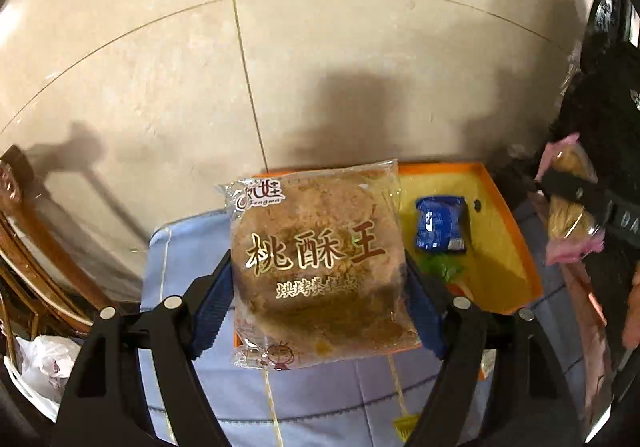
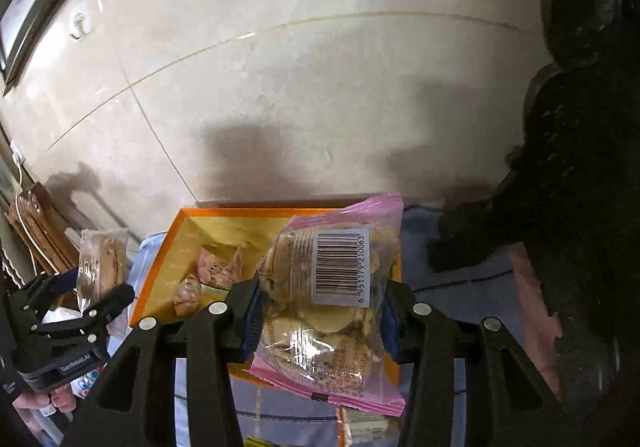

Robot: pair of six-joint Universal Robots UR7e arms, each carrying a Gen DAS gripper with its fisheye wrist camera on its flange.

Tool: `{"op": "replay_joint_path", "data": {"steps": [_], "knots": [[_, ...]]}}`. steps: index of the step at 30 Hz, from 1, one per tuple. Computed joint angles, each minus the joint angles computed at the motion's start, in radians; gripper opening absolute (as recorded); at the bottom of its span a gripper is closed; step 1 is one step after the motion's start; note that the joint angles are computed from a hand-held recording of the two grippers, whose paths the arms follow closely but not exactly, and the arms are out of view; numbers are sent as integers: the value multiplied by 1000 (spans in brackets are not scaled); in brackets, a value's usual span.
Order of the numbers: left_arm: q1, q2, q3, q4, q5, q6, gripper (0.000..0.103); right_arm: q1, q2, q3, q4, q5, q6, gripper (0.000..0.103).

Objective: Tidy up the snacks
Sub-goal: 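Grasp a round biscuit bag with the left tool while the right tool grasps a pink-edged cookie bag, then release both bags into the orange box, then grasp a white wafer bag with the right tool while the left tool grasps a clear bag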

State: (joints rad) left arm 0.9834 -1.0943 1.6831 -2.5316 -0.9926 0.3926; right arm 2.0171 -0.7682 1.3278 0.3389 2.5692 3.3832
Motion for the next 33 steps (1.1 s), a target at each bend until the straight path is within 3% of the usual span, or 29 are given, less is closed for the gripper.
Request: {"op": "replay_joint_path", "data": {"steps": [8, 10, 11, 12, 14, 16, 19, 22, 25, 28, 31, 33], "knots": [[0, 42, -23, -21, 11, 6, 75, -12, 48, -70, 19, -2, -27, 48], [5, 59, -33, -22, 18, 19, 76, -20, 44, -71, 24, -14, -10, 59], [4, 66, -37, -26, 33, 27, 86, -24, 37, -66, 4, -28, -38, 83], [0, 73, -34, -57, 64, 36, 98, -25, 28, -59, -14, -41, -68, 100], [-14, 72, -1, -164, 136, 69, 99, -9, 22, -49, -62, 7, -116, 99], [-8, 47, 14, -164, 116, 95, 99, 5, 9, -31, -80, 13, -154, 99], [-1, 7, 43, -160, 112, 128, 99, 31, 23, -40, -32, 68, -145, 99], [13, -46, 66, -91, 96, 113, 99, 46, 58, -55, 65, 113, -82, 99], [40, -137, 153, -107, 109, 115, 99, 51, 79, -13, 159, 131, 41, 99], [80, -236, 253, -127, 104, 129, 99, 41, 94, 118, 182, 151, 224, 99], [111, -335, 391, -171, 174, 185, 99, -21, 102, 213, 158, 31, 280, 99], [137, -404, 474, -150, 185, 211, 99, -52, 138, 228, 163, 15, 303, 99]]}}
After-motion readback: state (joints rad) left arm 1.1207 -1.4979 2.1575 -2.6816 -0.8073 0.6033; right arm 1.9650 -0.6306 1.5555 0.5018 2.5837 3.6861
